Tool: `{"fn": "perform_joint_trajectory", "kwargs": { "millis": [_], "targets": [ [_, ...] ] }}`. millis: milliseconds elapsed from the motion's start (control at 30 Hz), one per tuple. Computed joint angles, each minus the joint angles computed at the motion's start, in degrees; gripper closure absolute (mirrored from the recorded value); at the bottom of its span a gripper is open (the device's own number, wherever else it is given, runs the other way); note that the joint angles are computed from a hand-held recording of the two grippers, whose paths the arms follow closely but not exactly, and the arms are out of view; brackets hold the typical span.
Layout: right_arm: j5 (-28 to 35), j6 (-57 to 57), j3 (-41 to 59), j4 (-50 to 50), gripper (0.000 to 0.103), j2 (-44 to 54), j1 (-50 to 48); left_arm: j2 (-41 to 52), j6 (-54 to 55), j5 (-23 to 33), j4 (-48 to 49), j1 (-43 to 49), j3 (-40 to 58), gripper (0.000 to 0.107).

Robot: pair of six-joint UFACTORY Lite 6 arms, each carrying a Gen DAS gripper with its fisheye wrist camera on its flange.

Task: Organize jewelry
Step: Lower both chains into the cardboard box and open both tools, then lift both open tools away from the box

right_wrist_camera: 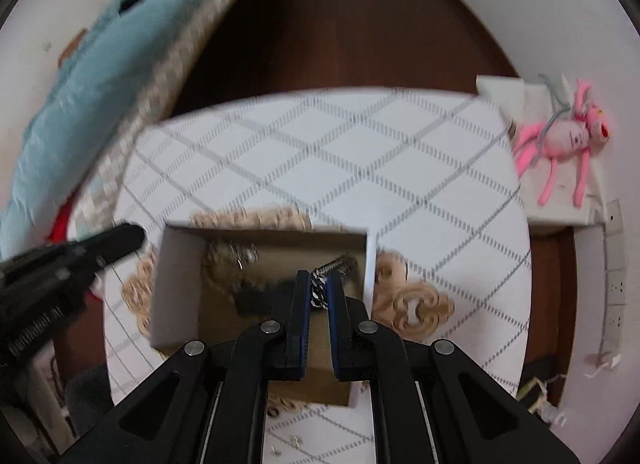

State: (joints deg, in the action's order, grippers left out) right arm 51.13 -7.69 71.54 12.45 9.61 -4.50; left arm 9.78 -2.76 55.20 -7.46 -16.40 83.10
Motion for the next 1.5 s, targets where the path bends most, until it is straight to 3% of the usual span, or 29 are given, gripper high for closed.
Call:
{"fn": "perform_joint_trajectory", "kwargs": {
  "millis": [33,67,100,133,233,267,333,367,467,500,600,800,1033,1167,1500],
  "targets": [
    [-0.28,0.24,-1.47,-0.92,0.088,-1.15,0.00,-0.79,-0.24,-0.39,0.30,0.34,-1.24,0.088],
    [-0.34,0.10,-2.91,-1.43,0.075,-2.59,-0.41,-1.54,-0.95,-0.52,1.13,0.56,-2.32,0.071],
    [-0.30,0.21,-4.32,-2.02,0.061,-4.33,-0.81,-3.18,-1.93,-1.07,2.22,0.97,-4.38,0.060],
    [-0.25,0.08,-5.01,-2.15,0.056,-5.34,-1.16,-4.59,-2.58,-1.66,2.93,1.23,-5.97,0.045],
    [-1.15,1.03,-9.20,-4.54,0.052,-10.39,-2.02,-9.34,-4.30,-3.16,5.59,1.23,-11.11,0.038],
    [-1.54,1.64,-10.20,-5.42,0.050,-11.35,-2.19,-10.43,-5.11,-3.40,6.55,0.90,-12.35,0.031],
    [-2.35,3.28,-12.45,-7.23,0.038,-13.68,-2.09,-13.37,-7.06,-4.37,8.80,0.13,-15.97,0.015],
    [-2.88,4.22,-13.81,-8.03,0.027,-14.70,-1.80,-14.23,-7.44,-4.82,9.21,0.02,-17.24,0.012],
    [-4.36,5.95,-18.70,-8.01,0.004,-17.44,-0.64,-16.83,-9.74,-5.62,10.93,-1.10,-21.37,0.012],
    [-4.80,6.21,-19.82,-8.04,0.001,-17.95,-0.35,-17.60,-10.56,-5.80,11.69,-1.57,-22.64,0.012],
    [-7.08,11.37,-24.02,-11.91,0.000,-20.64,2.81,-19.91,-12.57,-6.94,13.79,-3.09,-26.21,0.004],
    [-8.99,18.69,-27.61,-17.01,0.000,-24.85,5.60,-23.28,-14.97,-7.41,15.02,-4.98,-29.25,0.004],
    [-6.55,19.66,-27.66,-17.96,0.000,-29.19,6.13,-27.13,-16.71,-6.02,14.84,-6.70,-30.25,0.004],
    [-3.85,21.36,-28.30,-19.53,0.000,-34.71,7.58,-31.10,-18.50,-3.75,15.70,-8.46,-30.20,0.004],
    [7.15,24.93,-25.26,-22.55,0.000,-50.13,10.79,-43.01,-28.42,7.91,23.50,-19.55,-26.10,0.004]
  ]
}}
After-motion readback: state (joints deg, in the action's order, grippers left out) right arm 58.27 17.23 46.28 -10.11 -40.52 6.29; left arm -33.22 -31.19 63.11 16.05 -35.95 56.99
